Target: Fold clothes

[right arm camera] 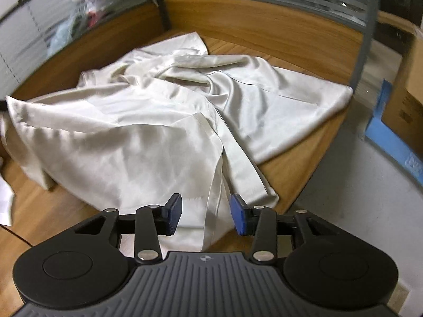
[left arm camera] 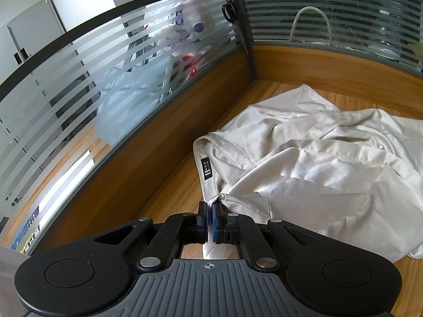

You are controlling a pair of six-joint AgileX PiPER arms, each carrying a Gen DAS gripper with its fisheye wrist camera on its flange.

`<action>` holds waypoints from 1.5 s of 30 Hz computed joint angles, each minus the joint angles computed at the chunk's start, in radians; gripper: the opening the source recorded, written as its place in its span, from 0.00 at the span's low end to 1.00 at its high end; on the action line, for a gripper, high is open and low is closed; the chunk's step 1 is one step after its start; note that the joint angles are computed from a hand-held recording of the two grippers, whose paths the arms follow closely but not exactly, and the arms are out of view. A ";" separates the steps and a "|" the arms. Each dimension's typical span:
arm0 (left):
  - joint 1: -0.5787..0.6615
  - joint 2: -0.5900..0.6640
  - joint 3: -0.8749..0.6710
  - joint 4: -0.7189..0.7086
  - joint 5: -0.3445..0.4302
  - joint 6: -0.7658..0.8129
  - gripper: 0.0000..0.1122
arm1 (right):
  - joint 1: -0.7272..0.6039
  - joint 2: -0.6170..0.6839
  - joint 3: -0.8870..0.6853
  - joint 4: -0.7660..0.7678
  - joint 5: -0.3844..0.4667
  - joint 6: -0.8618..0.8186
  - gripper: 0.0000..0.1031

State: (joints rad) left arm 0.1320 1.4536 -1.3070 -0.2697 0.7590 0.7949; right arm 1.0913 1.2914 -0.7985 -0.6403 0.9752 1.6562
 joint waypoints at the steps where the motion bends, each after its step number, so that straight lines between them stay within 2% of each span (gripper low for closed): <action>1: 0.004 0.003 -0.003 -0.002 0.003 0.004 0.05 | -0.027 0.031 -0.009 0.000 -0.016 -0.033 0.43; 3: 0.010 0.011 -0.009 0.000 0.005 0.008 0.05 | -0.073 0.074 -0.015 0.015 -0.056 -0.109 0.25; 4: 0.011 0.016 -0.013 0.004 0.007 0.006 0.05 | -0.100 0.084 -0.014 0.034 -0.078 -0.156 0.07; 5: 0.013 0.022 -0.020 0.010 0.009 0.002 0.05 | -0.119 0.085 -0.010 0.052 -0.092 -0.189 0.05; 10: -0.001 0.089 -0.095 0.049 0.041 -0.058 0.05 | -0.168 -0.053 0.051 0.060 -0.091 -0.241 0.02; 14: -0.045 0.153 -0.174 0.067 0.042 -0.072 0.05 | -0.227 -0.232 0.069 0.056 -0.027 -0.301 0.02; 19: -0.117 0.237 -0.328 0.046 0.066 -0.061 0.05 | -0.447 -0.402 -0.052 0.073 0.048 -0.554 0.02; 21: -0.150 0.253 -0.387 0.027 0.059 -0.051 0.05 | -0.558 -0.429 -0.130 0.094 0.049 -0.678 0.02; 26: -0.199 0.298 -0.574 -0.020 0.079 -0.025 0.05 | -0.656 -0.438 -0.328 0.035 0.045 -0.841 0.02; 30: -0.185 0.301 -0.622 -0.038 0.092 0.035 0.05 | -0.700 -0.450 -0.400 0.137 0.023 -0.965 0.02; 33: -0.155 0.258 -0.528 -0.035 0.049 0.106 0.05 | -0.667 -0.492 -0.348 0.222 0.014 -0.996 0.02; 34: -0.140 0.244 -0.489 -0.030 0.034 0.124 0.05 | -0.610 -0.503 -0.326 0.209 0.035 -0.959 0.02; 38: -0.071 0.193 -0.340 -0.018 -0.002 0.172 0.05 | -0.252 -0.539 -0.161 0.080 0.091 -0.655 0.02; 41: -0.006 0.145 -0.212 -0.021 -0.023 0.221 0.05 | 0.001 -0.511 -0.056 0.008 0.122 -0.413 0.02; 43: 0.034 0.109 -0.115 -0.038 -0.049 0.267 0.05 | 0.126 -0.447 0.007 -0.022 0.097 -0.261 0.02; 45: 0.070 0.083 -0.032 -0.042 -0.072 0.302 0.05 | 0.147 -0.395 0.069 0.009 0.002 -0.211 0.02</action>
